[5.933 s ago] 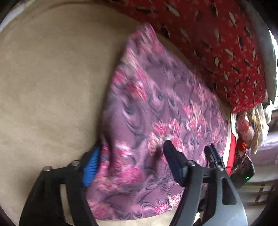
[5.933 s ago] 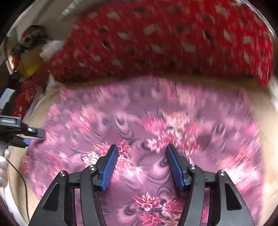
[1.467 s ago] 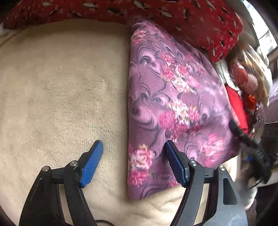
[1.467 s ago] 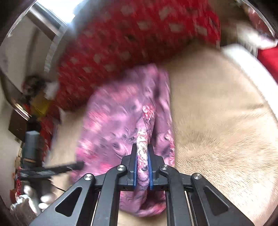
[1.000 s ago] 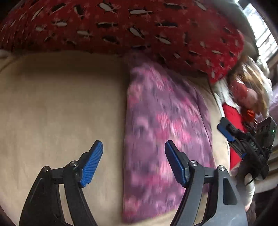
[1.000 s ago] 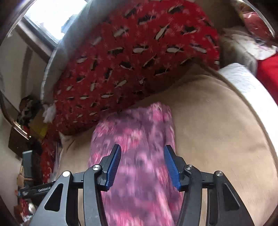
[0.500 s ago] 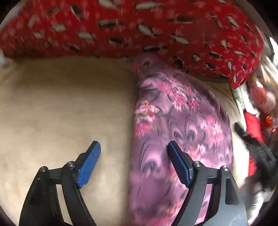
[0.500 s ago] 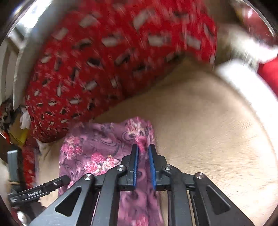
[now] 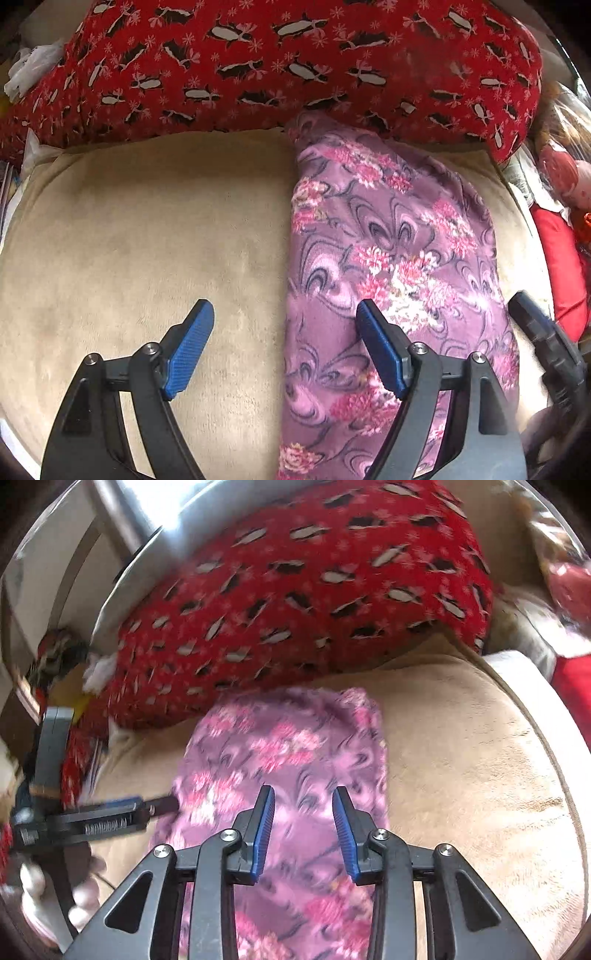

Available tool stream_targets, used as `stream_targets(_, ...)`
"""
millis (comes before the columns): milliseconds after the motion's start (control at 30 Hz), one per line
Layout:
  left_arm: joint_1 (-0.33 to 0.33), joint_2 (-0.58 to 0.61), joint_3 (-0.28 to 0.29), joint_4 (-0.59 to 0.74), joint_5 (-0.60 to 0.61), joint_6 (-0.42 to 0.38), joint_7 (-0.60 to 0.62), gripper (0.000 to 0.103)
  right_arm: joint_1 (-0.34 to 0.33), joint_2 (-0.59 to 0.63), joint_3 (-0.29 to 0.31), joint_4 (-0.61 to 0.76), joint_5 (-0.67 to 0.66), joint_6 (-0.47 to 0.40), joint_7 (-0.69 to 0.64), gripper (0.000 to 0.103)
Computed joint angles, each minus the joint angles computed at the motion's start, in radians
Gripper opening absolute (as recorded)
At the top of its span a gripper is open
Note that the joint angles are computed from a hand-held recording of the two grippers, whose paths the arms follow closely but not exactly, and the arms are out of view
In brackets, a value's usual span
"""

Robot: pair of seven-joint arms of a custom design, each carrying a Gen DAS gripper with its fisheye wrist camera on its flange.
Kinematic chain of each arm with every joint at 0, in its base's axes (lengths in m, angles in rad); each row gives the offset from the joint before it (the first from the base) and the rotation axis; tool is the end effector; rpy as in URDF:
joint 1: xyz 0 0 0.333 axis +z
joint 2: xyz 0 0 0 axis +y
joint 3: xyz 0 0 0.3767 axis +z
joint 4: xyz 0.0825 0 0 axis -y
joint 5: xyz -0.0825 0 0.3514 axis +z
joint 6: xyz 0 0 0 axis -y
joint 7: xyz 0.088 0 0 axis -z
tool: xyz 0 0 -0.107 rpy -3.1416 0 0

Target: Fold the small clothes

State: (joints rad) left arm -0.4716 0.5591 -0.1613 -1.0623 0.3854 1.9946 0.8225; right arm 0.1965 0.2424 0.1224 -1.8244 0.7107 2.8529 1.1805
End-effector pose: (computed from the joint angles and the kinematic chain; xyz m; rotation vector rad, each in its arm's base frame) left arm 0.6376 -0.3871 0.6115 -2.0206 1.8945 -0.4849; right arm 0.6310 0.1619 0.5594 -1.6794 1.5379 -0.2590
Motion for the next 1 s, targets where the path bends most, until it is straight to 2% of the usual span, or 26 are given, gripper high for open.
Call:
stream_targets(67,0.002,-0.011,-0.004,-0.021,-0.008,-0.004,-0.005,0.080,0.052,0.021,-0.063,0.009,-0.162,-0.058,0.115,0.034)
stream_targets(100,0.008,-0.024,-0.010,-0.041,-0.019,-0.008,-0.002,0.080,0.058,0.037,-0.072,0.012,-0.199,-0.094,0.138,0.034)
stream_targets(167,0.035,-0.075,-0.031,-0.136,-0.055,0.051,-0.001,0.080,0.018,0.018,-0.029,-0.011,-0.129,-0.069,0.099,0.034)
stream_targets(200,0.057,-0.114,-0.045,-0.209,-0.087,0.101,-0.004,0.080,0.006,0.008,-0.027,-0.007,-0.105,-0.094,0.112,0.034)
stream_targets(267,0.115,-0.177,-0.083,-0.351,-0.192,0.212,0.007,0.080,-0.027,-0.014,0.007,-0.026,0.037,-0.055,0.027,0.035)
stream_targets(300,0.127,-0.183,-0.091,-0.380,-0.223,0.221,0.013,0.081,-0.046,-0.027,0.025,-0.047,0.075,-0.025,-0.003,0.036)
stream_targets(333,0.130,-0.179,-0.093,-0.386,-0.235,0.212,0.021,0.082,-0.032,-0.017,0.009,-0.044,0.044,-0.027,0.024,0.039)
stream_targets(367,0.135,-0.175,-0.097,-0.391,-0.250,0.208,0.034,0.082,0.004,0.002,-0.042,-0.030,-0.058,-0.081,0.112,0.040)
stream_targets(400,0.138,-0.180,-0.097,-0.403,-0.257,0.222,0.040,0.082,0.007,0.016,-0.058,-0.019,-0.090,-0.133,0.139,0.038)
stream_targets(433,0.143,-0.187,-0.099,-0.409,-0.267,0.240,0.045,0.082,-0.014,0.011,-0.040,-0.020,-0.052,-0.129,0.120,0.039)
stream_targets(567,0.160,-0.172,-0.099,-0.358,-0.314,0.281,0.053,0.082,-0.042,0.011,-0.019,0.017,0.041,-0.075,0.094,0.041)
stream_targets(667,0.144,-0.103,-0.083,-0.237,-0.293,0.241,0.044,0.082,-0.054,0.062,-0.010,0.110,0.068,-0.096,0.092,0.041)
stream_targets(700,0.137,-0.072,-0.080,-0.189,-0.289,0.210,0.043,0.082,-0.045,0.086,-0.015,0.144,0.048,-0.101,0.111,0.041)
stream_targets(767,0.128,-0.018,-0.079,-0.116,-0.295,0.148,0.039,0.082,0.004,0.158,-0.058,0.229,-0.074,-0.130,0.217,0.041)
stream_targets(800,0.130,-0.001,-0.082,-0.098,-0.307,0.127,0.041,0.082,0.029,0.191,-0.088,0.268,-0.151,-0.169,0.282,0.039)
stream_targets(833,0.133,0.006,-0.083,-0.098,-0.318,0.128,0.038,0.082,0.048,0.225,-0.114,0.305,-0.240,-0.225,0.350,0.041)
stream_targets(867,0.140,-0.004,-0.085,-0.123,-0.328,0.158,0.036,0.083,0.049,0.229,-0.116,0.308,-0.259,-0.232,0.358,0.043)
stream_targets(900,0.147,-0.006,-0.090,-0.125,-0.341,0.165,0.043,0.083,0.034,0.222,-0.099,0.293,-0.251,-0.203,0.354,0.043)
stream_targets(1000,0.201,-0.049,-0.127,-0.199,-0.434,0.217,0.091,0.083,-0.021,0.197,-0.055,0.265,-0.190,-0.209,0.356,0.043)
